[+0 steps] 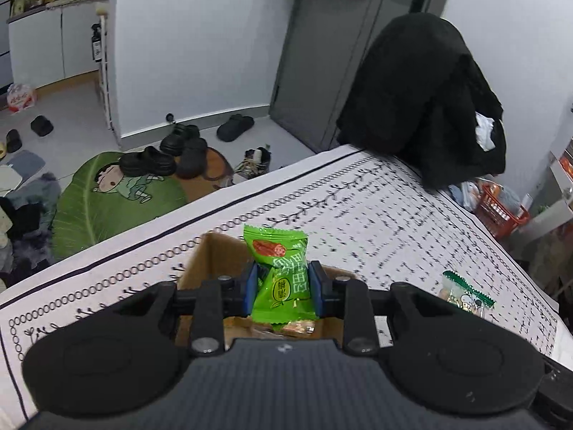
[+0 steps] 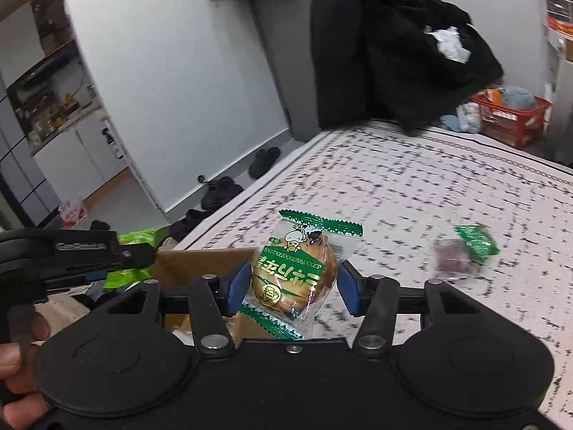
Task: Organize snacks
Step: 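Carry the candy packet in the left tool while the right tool carries the cake to the box, then open the left tool over the box while the right tool releases the cake inside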
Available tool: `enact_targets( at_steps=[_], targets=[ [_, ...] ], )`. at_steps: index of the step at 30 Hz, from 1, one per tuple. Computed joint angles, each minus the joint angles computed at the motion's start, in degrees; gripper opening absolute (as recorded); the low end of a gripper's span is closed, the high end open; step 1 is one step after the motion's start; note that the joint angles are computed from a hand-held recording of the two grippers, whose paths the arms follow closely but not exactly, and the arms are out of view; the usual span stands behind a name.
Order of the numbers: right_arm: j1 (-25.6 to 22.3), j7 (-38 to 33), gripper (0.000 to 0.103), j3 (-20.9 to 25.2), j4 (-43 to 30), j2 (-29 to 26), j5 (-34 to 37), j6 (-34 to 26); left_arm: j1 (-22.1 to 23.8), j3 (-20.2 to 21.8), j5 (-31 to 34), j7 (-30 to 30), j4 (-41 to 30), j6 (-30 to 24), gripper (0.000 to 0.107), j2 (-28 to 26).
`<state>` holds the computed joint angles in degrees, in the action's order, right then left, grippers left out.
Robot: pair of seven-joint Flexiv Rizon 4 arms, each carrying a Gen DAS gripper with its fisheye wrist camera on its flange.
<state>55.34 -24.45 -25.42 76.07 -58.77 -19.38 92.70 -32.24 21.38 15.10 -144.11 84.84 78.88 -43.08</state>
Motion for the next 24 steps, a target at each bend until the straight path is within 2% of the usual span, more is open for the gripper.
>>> enact_targets(
  at_steps=[6, 10, 14, 19, 23, 24],
  targets=[
    [-0.7, -1.5, 0.052, 2.2, -4.5, -1.5, -2.3, -2.1, 3.1, -2.4, -1.8, 1.7, 2.9, 2.6, 0.029, 0.5],
    [-1.7, -2.5, 0.052, 4.4, -7.4, -2.6, -5.1, -5.7, 5.2, -4.2, -4.7, 3.9, 5.3, 6.3, 0.03, 0.1],
    [-3.0, -2.7, 0.052, 7.3, -9.9, -3.4, -7.9, -9.1, 9.8, -9.5, -9.0, 7.1, 7.8, 10.7, 0.03, -0.7],
    [-3.8, -1.9, 0.052, 8.8, -12.6, -4.6, -11.2, -12.4, 14.1, -14.5, -12.9, 11.9, 9.7, 12.5, 0.03, -1.4],
    [-4.4, -0.9, 0.052, 10.1, -15.0, -5.4, -12.7, -14.7, 14.0, -14.0, -15.1, 14.4, 10.4, 15.5, 0.033, -1.8],
    [-4.6, -0.8, 0.053, 10.4, -15.4, -5.6, -13.2, -15.1, 14.9, -15.1, -15.7, 15.2, 10.7, 16.4, 0.033, -1.9]
  ],
)
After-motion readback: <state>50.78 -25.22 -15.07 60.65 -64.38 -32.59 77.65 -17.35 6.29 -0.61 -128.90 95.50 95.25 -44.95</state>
